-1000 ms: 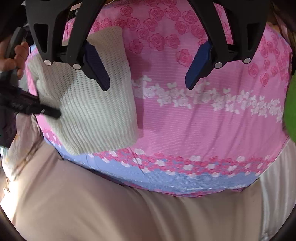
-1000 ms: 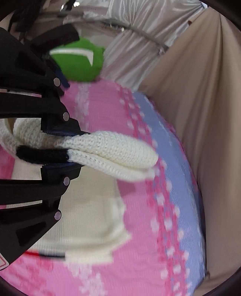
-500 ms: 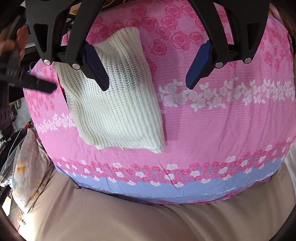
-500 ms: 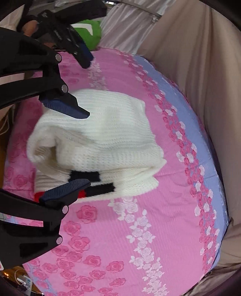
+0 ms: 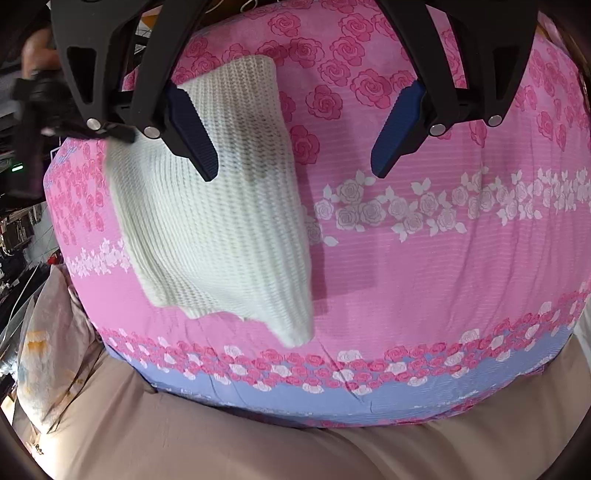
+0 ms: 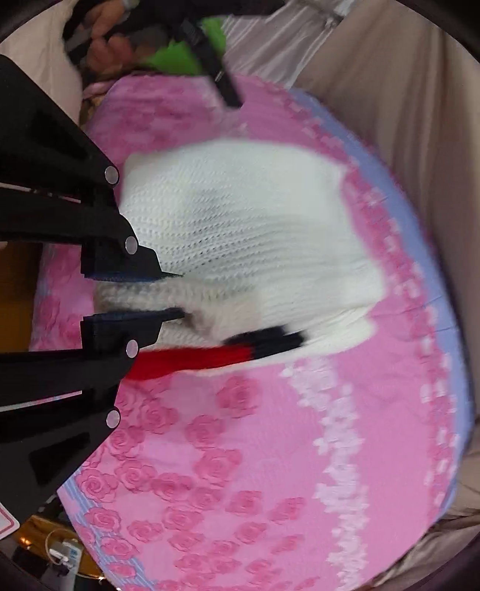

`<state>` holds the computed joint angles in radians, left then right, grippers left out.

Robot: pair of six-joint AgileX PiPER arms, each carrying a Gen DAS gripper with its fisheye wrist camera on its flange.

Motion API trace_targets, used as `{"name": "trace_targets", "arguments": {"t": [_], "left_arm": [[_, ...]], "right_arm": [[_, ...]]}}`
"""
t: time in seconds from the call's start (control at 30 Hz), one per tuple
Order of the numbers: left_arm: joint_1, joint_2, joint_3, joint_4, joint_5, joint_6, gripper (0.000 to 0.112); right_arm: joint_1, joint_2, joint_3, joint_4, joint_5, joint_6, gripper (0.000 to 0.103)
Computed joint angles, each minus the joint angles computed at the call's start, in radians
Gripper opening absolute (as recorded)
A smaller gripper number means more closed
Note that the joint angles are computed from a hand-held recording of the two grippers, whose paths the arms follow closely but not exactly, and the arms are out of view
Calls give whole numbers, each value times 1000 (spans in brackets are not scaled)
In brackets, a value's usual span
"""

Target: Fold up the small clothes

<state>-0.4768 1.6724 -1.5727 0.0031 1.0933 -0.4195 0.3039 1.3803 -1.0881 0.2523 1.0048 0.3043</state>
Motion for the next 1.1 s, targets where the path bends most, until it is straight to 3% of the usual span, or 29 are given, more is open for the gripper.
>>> {"name": "trace_targets", "arguments": {"t": [0.07,0.17,0.23,0.33,0.57,0.6,0.63,0.67,0.87,0.97,1.03,1.1], "left_arm": [[-5,1,-3,14,9,-8,82],[-6,-8,4,34,2,-24,82],[-4,-3,0,38,2,-34,82],[-9,5,-12,51,-3,-50,82],[-35,17,-39,87,-3,-68,82],[-35,9,-33,96,-5,-74,82],[-33,0,-25,101,-7,-78,82],[-29,-9,-15,106,-10,-85,82],[14,-33,27,99,-13,-114,82],[20,-31,32,88,-14,-113,82],[9,-22,18,103,-2,-110,82],[0,-18,9,112,-2,-106,82]], "right_arm": [[-35,14,85,80,-45,-30,12],[-58,-24,14,92,11,-24,21],[-63,-43,-68,60,41,-18,40],[-65,10,-195,-13,41,-22,60],[-45,355,-406,0,6,-54,59],[-28,375,-415,-2,0,-55,46],[-15,381,-427,-5,2,-75,25],[6,370,-448,-23,7,-71,21],[16,216,-454,44,-67,-131,18],[18,337,-412,-129,-30,-68,18],[-26,338,-313,-74,-99,-65,21],[-78,299,-313,33,-73,-89,25]]}}
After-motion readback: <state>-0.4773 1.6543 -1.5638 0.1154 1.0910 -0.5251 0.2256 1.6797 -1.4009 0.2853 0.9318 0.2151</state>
